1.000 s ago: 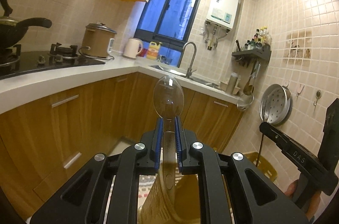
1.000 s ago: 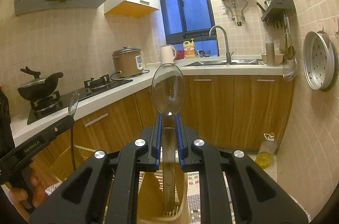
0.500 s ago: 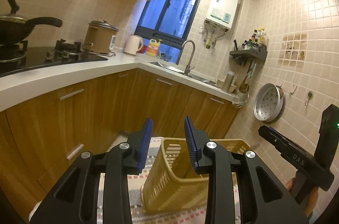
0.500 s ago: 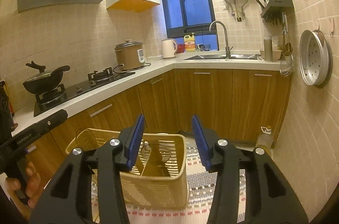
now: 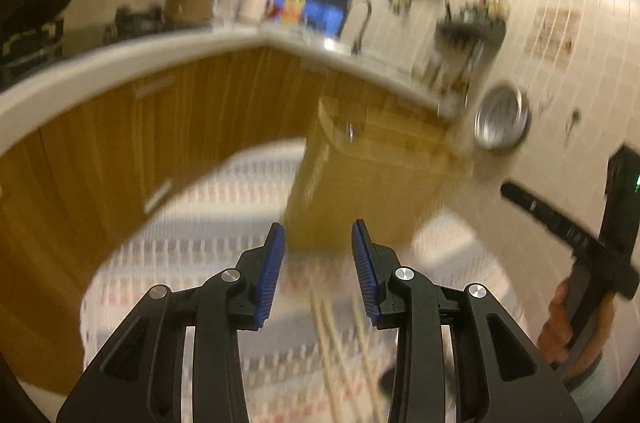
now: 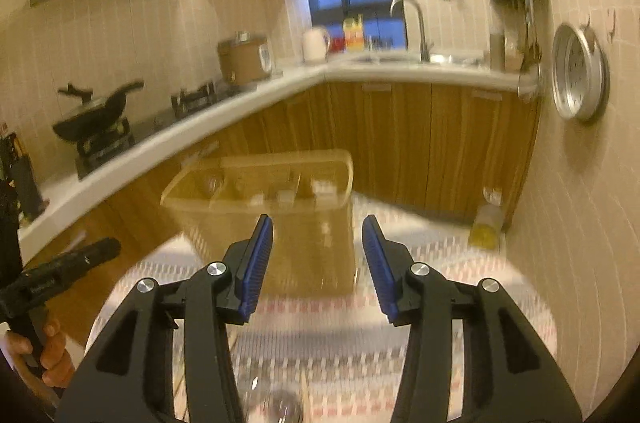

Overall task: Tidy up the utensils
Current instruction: 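Grasp a wooden chopstick with the left tool while the right tool grasps a clear spoon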

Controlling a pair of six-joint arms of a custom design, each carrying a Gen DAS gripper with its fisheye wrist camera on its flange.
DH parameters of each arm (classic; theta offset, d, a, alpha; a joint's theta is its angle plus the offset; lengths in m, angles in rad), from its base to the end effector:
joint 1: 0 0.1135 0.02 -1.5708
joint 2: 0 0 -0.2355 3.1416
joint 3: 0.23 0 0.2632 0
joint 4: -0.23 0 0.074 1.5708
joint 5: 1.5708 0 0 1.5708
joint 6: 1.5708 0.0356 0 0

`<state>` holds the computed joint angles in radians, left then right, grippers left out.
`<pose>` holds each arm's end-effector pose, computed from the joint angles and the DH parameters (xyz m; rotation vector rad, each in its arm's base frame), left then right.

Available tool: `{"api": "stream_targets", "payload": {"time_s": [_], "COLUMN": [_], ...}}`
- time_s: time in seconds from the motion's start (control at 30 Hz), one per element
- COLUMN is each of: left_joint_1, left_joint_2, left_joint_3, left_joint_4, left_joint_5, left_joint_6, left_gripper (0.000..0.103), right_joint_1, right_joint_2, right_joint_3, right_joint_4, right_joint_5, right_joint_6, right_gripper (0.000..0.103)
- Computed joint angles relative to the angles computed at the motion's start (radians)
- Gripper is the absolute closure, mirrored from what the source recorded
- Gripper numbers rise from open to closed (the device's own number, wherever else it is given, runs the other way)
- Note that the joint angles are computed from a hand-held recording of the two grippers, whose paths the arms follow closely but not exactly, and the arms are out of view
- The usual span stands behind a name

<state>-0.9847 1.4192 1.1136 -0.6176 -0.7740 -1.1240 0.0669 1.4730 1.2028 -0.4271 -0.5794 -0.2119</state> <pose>0.1905 -0.2419 0.2471 -0.4459 2.1384 -0.1961 0.3375 0.0421 0.2706 -0.6015 2.1104 0.5727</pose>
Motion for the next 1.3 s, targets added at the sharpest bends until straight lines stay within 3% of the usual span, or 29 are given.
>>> {"api": "stream_targets", "payload": {"time_s": [0.13,0.37,0.53,0.67,0.83,0.97,1.3], "left_joint_1": [0.010,0.035,0.021,0.010,0.004,0.006,-0.008], "left_joint_2": [0.075,0.132,0.242,0.310,0.348,0.359,0.285], "left_joint_3": [0.028,-0.008,0.082,0.147,0.192,0.206,0.131], "left_joint_4": [-0.070,-0.006,-0.061,-0.113,-0.146,-0.157,-0.149], "left_joint_5": [0.173,0.381,0.392,0.386,0.366,0.363,0.361], "left_joint_6": [-0.019,0.011,0.008,0.010,0.010,0.004,-0.011], "left_gripper": [0.070,0.071,0.073,0.084,0.086,0.095,0.096], "right_joint_1": [0.014,0.042,0.043,0.049,0.045,0.057,0.138], "right_joint_2": [0.019,0.135,0.132,0.117,0.122,0.109,0.099], "right_joint_3": [0.017,0.095,0.049,0.029,0.023,-0.013,-0.065], "right_joint_4": [-0.187,-0.482,-0.584,-0.634,-0.668,-0.642,-0.552], "right_joint_5": [0.060,0.116,0.130,0.137,0.132,0.162,0.247], "right_joint_6": [-0.079,-0.213,-0.285,-0.320,-0.344,-0.347,-0.303], "right_gripper": [0.060,0.060,0.071,0.081,0.082,0.082,0.082]}}
